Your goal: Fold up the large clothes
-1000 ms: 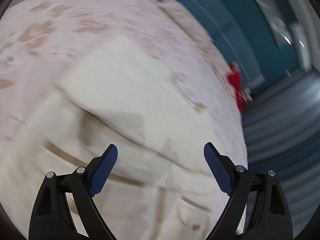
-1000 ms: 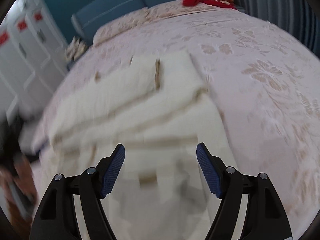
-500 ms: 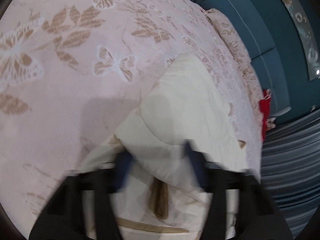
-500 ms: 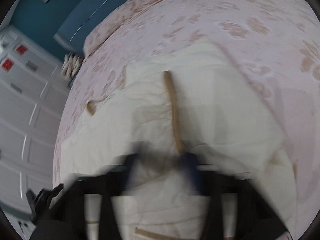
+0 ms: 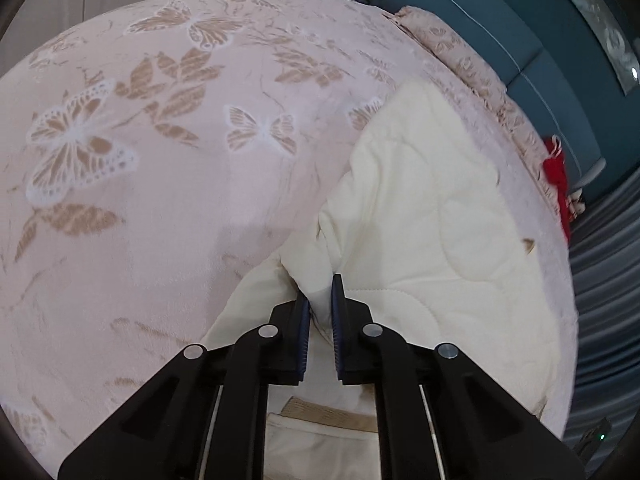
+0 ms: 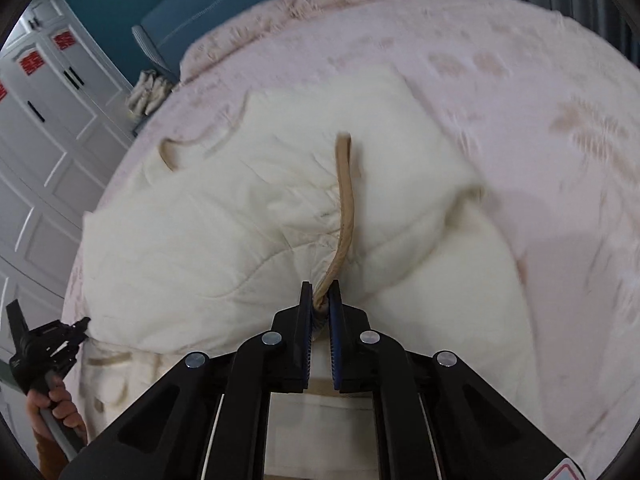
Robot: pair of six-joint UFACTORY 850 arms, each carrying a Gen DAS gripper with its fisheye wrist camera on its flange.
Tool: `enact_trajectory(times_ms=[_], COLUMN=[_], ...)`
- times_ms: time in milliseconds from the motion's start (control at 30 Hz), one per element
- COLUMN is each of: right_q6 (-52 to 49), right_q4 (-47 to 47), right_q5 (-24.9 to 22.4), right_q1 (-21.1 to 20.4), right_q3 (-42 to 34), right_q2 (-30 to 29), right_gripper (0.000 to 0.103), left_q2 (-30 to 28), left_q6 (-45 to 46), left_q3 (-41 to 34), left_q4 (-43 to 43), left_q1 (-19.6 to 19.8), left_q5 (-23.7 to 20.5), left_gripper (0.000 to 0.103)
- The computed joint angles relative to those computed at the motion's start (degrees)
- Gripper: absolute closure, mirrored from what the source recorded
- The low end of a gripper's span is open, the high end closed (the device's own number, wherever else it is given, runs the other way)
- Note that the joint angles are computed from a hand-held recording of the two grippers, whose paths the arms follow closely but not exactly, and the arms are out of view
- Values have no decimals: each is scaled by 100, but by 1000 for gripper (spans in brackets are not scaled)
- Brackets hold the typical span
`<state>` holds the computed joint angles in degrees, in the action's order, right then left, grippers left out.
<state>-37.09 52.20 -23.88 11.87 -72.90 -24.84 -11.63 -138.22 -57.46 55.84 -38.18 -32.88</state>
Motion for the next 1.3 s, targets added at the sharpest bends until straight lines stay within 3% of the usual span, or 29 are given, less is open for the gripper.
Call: enact_trajectory(times_ms=[133, 233, 300, 400, 467, 600, 767, 867, 1167, 1300], right_q6=[-35, 545, 1237, 1684, 1317, 684, 1370, 1570, -21, -314], right_q4=[-133, -679, -1344, -2015, -1764, -1510, -2516, -2735, -1253, -884], right_q5=[181, 121, 238, 936, 1118, 895, 538, 591, 1141, 1013], right_q1=[66, 85, 111, 237, 333, 656, 955, 981, 920, 875], right_q3=[91, 34, 127, 498, 528, 49, -372, -238, 325, 252], right_q2=[-20, 16, 211, 865, 1046, 711, 65, -76, 96, 60], right_gripper=[97, 95, 83, 82, 79, 81, 81, 86, 90, 90], left_q2=[-247, -359, -334, -83, -40, -401, -1310, -1505, -1586, -1596], left_q6=[529, 1022, 1522, 1913, 1980, 2507, 3597, 3561, 3008, 2960], left_q3=[-213, -362, -515, -723, -897, -1537, -2177, -2142, -1928, -1963], left_q4=[-209, -456, -752, -648, -454, -333, -1174, -1289, -741, -624], left_q1=[-78, -112, -183, -534, -657, -489, -319, -367, -579, -631], left_q5=[-307, -505, -874, -1846, -2206, -1725, -1437, -1392, -1488, -1597], left_gripper=[93, 90, 85, 84, 76, 76, 76, 76, 76, 76])
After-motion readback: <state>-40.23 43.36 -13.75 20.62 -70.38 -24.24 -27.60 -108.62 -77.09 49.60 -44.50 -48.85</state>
